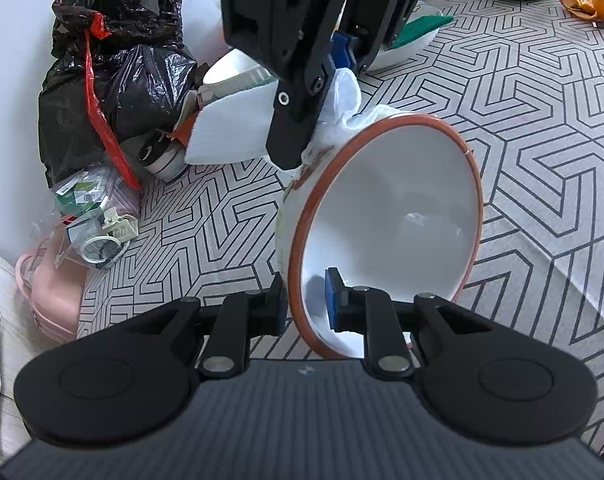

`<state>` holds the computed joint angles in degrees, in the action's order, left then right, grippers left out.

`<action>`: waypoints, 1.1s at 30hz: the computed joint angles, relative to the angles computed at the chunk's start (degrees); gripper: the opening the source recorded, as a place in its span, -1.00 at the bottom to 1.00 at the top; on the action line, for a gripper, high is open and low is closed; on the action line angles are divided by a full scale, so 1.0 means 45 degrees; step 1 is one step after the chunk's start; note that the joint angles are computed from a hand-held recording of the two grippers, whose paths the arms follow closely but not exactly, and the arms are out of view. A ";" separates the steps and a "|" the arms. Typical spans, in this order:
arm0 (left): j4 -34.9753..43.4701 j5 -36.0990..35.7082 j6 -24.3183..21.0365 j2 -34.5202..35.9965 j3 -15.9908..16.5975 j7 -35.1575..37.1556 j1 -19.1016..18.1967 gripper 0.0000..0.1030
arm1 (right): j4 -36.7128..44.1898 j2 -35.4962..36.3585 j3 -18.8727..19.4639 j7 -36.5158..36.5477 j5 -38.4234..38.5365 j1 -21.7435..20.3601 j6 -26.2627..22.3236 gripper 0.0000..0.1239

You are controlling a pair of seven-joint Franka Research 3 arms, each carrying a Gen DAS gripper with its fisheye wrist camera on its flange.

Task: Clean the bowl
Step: 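Wipe the towel along the bowl rim while the left gripper holds the bowl steady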

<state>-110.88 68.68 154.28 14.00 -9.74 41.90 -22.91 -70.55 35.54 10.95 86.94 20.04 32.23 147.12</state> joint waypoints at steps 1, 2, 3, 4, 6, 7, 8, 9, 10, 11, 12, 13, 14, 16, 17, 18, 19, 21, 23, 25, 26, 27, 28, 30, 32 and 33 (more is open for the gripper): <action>0.0002 0.0002 -0.0026 0.0001 0.0001 -0.0031 -0.0013 -0.65 | -0.0053 -0.0025 0.0095 -0.0108 0.0119 -0.0069 0.0044 -0.80; 0.0001 0.0011 -0.0045 -0.0001 0.0002 -0.0059 -0.0023 -0.65 | -0.0202 -0.0073 0.0483 -0.0437 0.0660 -0.0349 0.0153 -0.80; -0.0004 0.0036 -0.0047 -0.0005 0.0007 -0.0071 -0.0025 -0.65 | -0.0297 -0.0116 0.0789 -0.0890 0.1056 -0.0552 0.0149 -0.80; -0.0010 0.0061 -0.0045 -0.0009 0.0011 -0.0082 -0.0025 -0.65 | -0.0373 -0.0173 0.0858 -0.1171 0.1201 -0.0579 0.0138 -0.80; -0.0021 0.0108 -0.0021 -0.0018 0.0016 -0.0093 -0.0016 -0.65 | -0.0683 -0.0367 0.0545 -0.1190 0.0972 -0.0241 0.0522 -0.85; -0.0030 0.0130 0.0006 -0.0028 0.0015 -0.0094 -0.0011 -0.65 | -0.0778 -0.0406 0.0487 -0.1164 0.0969 -0.0193 0.0673 -0.85; -0.0040 0.0141 0.0025 -0.0040 0.0011 -0.0084 -0.0005 -0.65 | -0.0864 -0.0435 0.0476 -0.1183 0.1000 -0.0186 0.0810 -0.85; -0.0054 0.0140 0.0025 -0.0056 0.0002 -0.0068 -0.0005 -0.65 | -0.0912 -0.0449 0.0515 -0.1175 0.1123 -0.0243 0.0858 -0.85; -0.0064 0.0212 0.0028 -0.0067 0.0006 -0.0113 -0.0018 -0.65 | -0.0950 -0.0459 0.0562 -0.1164 0.1266 -0.0311 0.0886 -0.85; -0.0068 0.0298 0.0025 -0.0072 0.0008 -0.0149 -0.0031 -0.65 | -0.1010 -0.0469 0.0563 -0.1095 0.1391 -0.0361 0.0982 -0.85; -0.0072 0.0364 0.0021 -0.0075 0.0007 -0.0178 -0.0038 -0.65 | -0.1089 -0.0494 0.0539 -0.1050 0.1443 -0.0382 0.1088 -0.85; -0.0071 0.0370 0.0014 -0.0076 -0.0003 -0.0181 -0.0035 -0.65 | -0.1145 -0.0513 0.0466 -0.0924 0.1426 -0.0357 0.1171 -0.85; -0.0061 0.0370 -0.0003 -0.0073 -0.0013 -0.0172 -0.0035 -0.65 | -0.1199 -0.0531 0.0390 -0.0773 0.1388 -0.0327 0.1250 -0.85; -0.0054 0.0377 -0.0011 -0.0072 -0.0019 -0.0159 -0.0026 -0.65 | -0.1310 -0.0559 0.0269 -0.0520 0.1275 -0.0295 0.1379 -0.85; -0.0050 0.0364 -0.0008 -0.0073 -0.0022 -0.0142 -0.0016 -0.65 | -0.1348 -0.0561 0.0242 -0.0414 0.1245 -0.0304 0.1419 -0.85; -0.0039 0.0349 -0.0005 -0.0071 -0.0025 -0.0104 -0.0007 -0.65 | -0.1394 -0.0569 0.0140 -0.0241 0.1118 -0.0254 0.1466 -0.85; -0.0035 0.0348 -0.0003 -0.0071 -0.0027 -0.0084 -0.0005 -0.65 | -0.1440 -0.0575 0.0030 -0.0053 0.0966 -0.0197 0.1514 -0.83; -0.0026 0.0345 -0.0002 -0.0070 -0.0029 -0.0043 -0.0002 -0.65 | -0.1557 -0.0578 0.0167 -0.0045 0.1052 -0.0347 0.1630 -0.81; -0.0008 0.0317 -0.0018 -0.0064 -0.0036 0.0017 -0.0003 -0.65 | -0.1678 -0.0594 0.0123 0.0161 0.1044 -0.0363 0.1754 -0.81; -0.0014 0.0273 0.0000 -0.0076 -0.0030 0.0072 0.0017 -0.65 | -0.1808 -0.0646 -0.0310 0.0906 0.0606 -0.0076 0.1890 -0.81; -0.0011 0.0232 0.0005 -0.0080 -0.0031 0.0093 0.0026 -0.65 | -0.1874 -0.0692 -0.0742 0.1530 0.0073 0.0257 0.1945 -0.81; -0.0002 0.0178 0.0004 -0.0076 -0.0034 0.0112 0.0036 -0.65 | -0.1962 -0.0722 -0.1210 0.2228 -0.0661 0.0670 0.2092 -0.80; 0.0002 0.0150 -0.0002 -0.0065 -0.0030 0.0121 0.0039 -0.64 | -0.2067 -0.0738 -0.1234 0.2416 -0.0890 0.0749 0.2338 -0.80; 0.0007 0.0102 -0.0002 -0.0045 -0.0019 0.0135 0.0047 -0.62 | -0.2227 -0.0781 -0.0552 0.2025 -0.0625 0.0311 0.2631 -0.80; -0.0008 0.0062 0.0083 -0.0040 -0.0003 0.0177 0.0080 -0.61 | -0.2361 -0.0849 0.0053 0.1419 -0.0196 -0.0064 0.2785 -0.80; -0.0008 -0.0020 0.0102 -0.0039 -0.0008 0.0279 0.0102 -0.61 | -0.2420 -0.0895 0.0196 0.1213 -0.0085 -0.0118 0.2842 -0.80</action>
